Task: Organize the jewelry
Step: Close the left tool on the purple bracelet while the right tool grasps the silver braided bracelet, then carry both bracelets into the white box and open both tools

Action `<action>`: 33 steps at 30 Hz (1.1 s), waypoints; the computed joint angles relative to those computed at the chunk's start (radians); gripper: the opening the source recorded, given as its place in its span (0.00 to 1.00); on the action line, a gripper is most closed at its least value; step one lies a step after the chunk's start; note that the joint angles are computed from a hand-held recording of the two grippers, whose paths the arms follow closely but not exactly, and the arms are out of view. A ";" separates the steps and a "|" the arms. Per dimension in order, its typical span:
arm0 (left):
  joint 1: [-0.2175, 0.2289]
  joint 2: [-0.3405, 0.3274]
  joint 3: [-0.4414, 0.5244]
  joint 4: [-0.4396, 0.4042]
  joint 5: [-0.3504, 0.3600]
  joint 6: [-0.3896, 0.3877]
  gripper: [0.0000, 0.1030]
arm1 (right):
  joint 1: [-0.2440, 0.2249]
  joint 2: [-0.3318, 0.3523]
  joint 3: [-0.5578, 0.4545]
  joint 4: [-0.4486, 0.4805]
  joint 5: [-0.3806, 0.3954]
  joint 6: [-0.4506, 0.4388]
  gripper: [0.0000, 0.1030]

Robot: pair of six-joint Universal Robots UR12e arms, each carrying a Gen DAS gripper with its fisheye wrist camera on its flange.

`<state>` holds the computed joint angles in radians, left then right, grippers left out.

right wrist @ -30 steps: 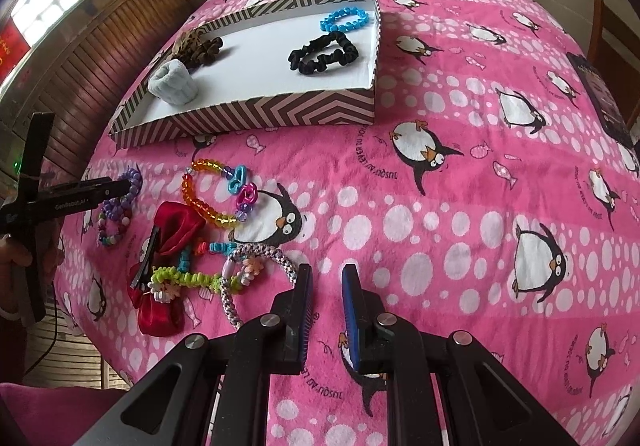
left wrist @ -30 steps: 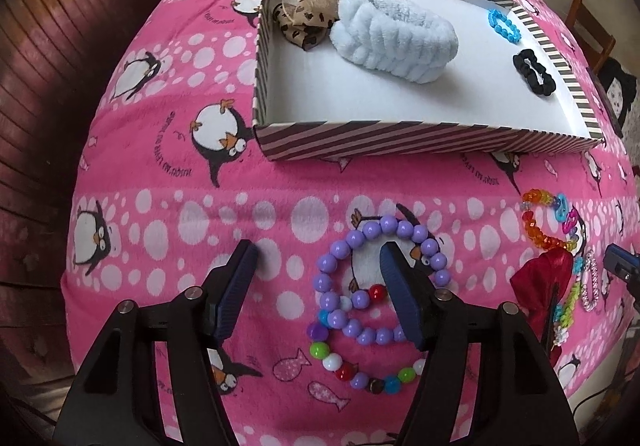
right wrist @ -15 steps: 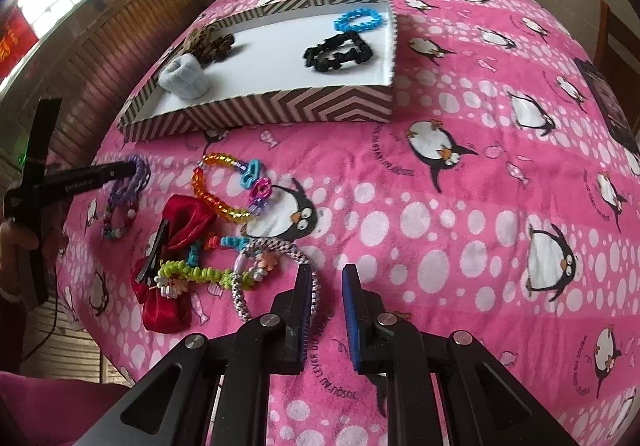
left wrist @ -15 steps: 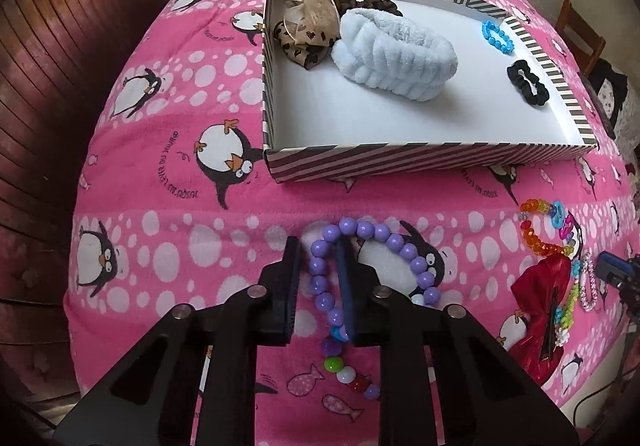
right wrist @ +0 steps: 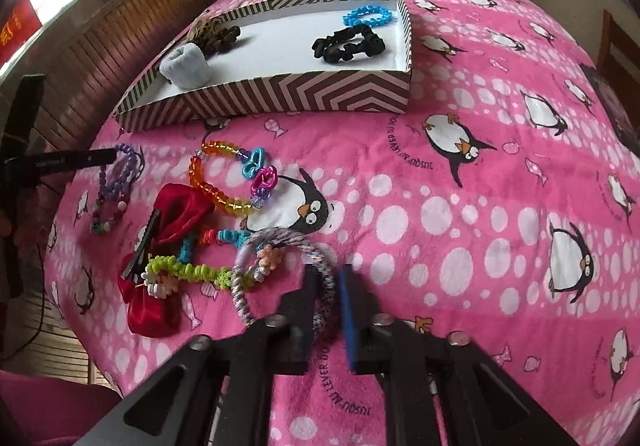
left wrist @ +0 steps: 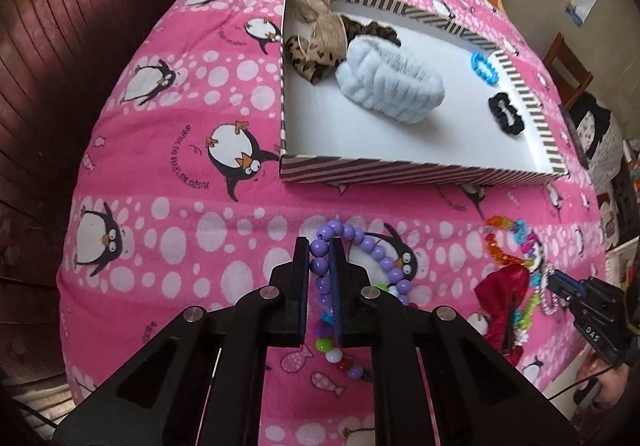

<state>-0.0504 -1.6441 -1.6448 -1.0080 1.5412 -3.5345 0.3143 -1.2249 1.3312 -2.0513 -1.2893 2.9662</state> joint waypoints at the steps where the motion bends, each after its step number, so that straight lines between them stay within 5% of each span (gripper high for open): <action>1: 0.000 0.001 0.002 0.004 -0.001 -0.002 0.08 | -0.001 -0.002 -0.001 -0.004 0.004 -0.001 0.07; 19: -0.020 0.021 0.054 0.074 -0.005 0.009 0.08 | -0.007 0.008 -0.066 -0.104 0.036 0.038 0.07; 33: -0.067 -0.066 0.182 0.073 0.017 0.069 0.08 | 0.000 0.085 -0.187 -0.075 0.032 0.013 0.07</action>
<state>-0.1170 -1.7104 -1.4626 -0.9350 1.5581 -3.4652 0.3141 -1.1403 1.1441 -2.1259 -1.2568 2.9792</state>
